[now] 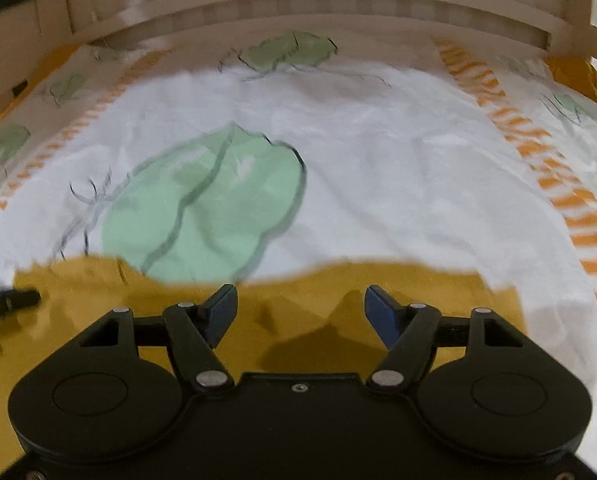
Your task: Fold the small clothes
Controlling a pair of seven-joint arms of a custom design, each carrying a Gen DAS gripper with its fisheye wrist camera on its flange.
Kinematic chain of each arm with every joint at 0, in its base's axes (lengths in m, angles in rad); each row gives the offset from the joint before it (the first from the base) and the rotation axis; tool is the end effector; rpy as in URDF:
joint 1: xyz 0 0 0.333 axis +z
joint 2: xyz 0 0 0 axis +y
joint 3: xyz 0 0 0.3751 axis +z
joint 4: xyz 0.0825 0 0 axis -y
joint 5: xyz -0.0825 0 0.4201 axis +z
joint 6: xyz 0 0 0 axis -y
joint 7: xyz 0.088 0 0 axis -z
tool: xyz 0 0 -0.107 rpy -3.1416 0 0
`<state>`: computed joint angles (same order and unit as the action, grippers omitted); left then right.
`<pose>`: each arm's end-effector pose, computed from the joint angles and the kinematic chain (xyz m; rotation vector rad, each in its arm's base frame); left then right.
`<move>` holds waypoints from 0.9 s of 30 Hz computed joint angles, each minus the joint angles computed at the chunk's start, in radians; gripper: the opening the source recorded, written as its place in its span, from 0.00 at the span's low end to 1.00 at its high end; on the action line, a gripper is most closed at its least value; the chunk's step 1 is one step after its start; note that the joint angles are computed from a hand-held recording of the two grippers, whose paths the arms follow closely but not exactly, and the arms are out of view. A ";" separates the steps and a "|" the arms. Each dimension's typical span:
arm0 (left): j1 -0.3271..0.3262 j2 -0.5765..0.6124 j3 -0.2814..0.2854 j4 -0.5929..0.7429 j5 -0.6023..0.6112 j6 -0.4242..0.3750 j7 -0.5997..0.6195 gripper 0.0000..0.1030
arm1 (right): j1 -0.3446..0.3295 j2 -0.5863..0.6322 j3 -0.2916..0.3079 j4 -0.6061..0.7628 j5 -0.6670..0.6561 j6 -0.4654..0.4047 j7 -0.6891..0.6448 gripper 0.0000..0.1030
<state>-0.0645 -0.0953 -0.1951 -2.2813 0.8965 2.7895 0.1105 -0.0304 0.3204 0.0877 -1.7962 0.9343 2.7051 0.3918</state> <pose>0.5322 -0.1807 0.4853 -2.1228 1.3562 -0.7708 0.7242 0.0069 0.4634 -2.0118 1.2297 -0.4628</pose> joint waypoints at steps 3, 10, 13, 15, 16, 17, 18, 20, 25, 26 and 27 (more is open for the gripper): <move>-0.009 -0.011 -0.002 -0.007 -0.021 -0.007 0.038 0.48 | -0.025 -0.014 -0.009 -0.042 0.018 0.015 -0.035 0.71; -0.003 -0.091 -0.012 -0.051 -0.090 -0.014 0.071 0.48 | -0.067 -0.061 -0.045 -0.102 0.079 0.037 -0.012 0.70; 0.009 -0.154 -0.027 -0.078 -0.110 -0.052 0.061 0.48 | -0.081 -0.072 -0.059 -0.099 0.105 0.028 0.021 0.71; 0.017 -0.194 -0.038 -0.098 -0.124 -0.070 0.046 0.48 | -0.099 -0.074 -0.063 -0.088 0.146 0.002 0.019 0.71; 0.018 -0.216 -0.042 -0.111 -0.138 -0.079 0.040 0.48 | -0.103 -0.074 -0.066 -0.084 0.161 -0.005 0.014 0.71; 0.018 -0.231 -0.044 -0.120 -0.156 -0.088 0.038 0.48 | -0.109 -0.076 -0.067 -0.082 0.180 -0.013 0.004 0.71; 0.016 -0.246 -0.045 -0.130 -0.176 -0.094 0.037 0.48 | -0.115 -0.075 -0.065 -0.077 0.204 -0.027 -0.017 0.71; 0.015 -0.268 -0.047 -0.149 -0.212 -0.091 0.034 0.48 | -0.131 -0.073 -0.063 -0.068 0.254 -0.088 -0.088 0.68; 0.026 -0.261 -0.060 -0.158 -0.235 -0.093 0.042 0.48 | -0.118 -0.053 -0.072 -0.053 0.280 -0.137 -0.137 0.62; 0.021 -0.253 -0.057 -0.154 -0.247 -0.102 0.058 0.48 | -0.113 -0.050 -0.073 -0.052 0.275 -0.133 -0.138 0.62; 0.019 -0.241 -0.058 -0.148 -0.253 -0.107 0.069 0.48 | -0.109 -0.046 -0.074 -0.050 0.268 -0.129 -0.142 0.62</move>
<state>-0.0459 -0.3359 -0.2527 -2.4290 0.6432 2.6829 0.1795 -0.1392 0.2747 0.0137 -1.8464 1.2025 2.5762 0.2494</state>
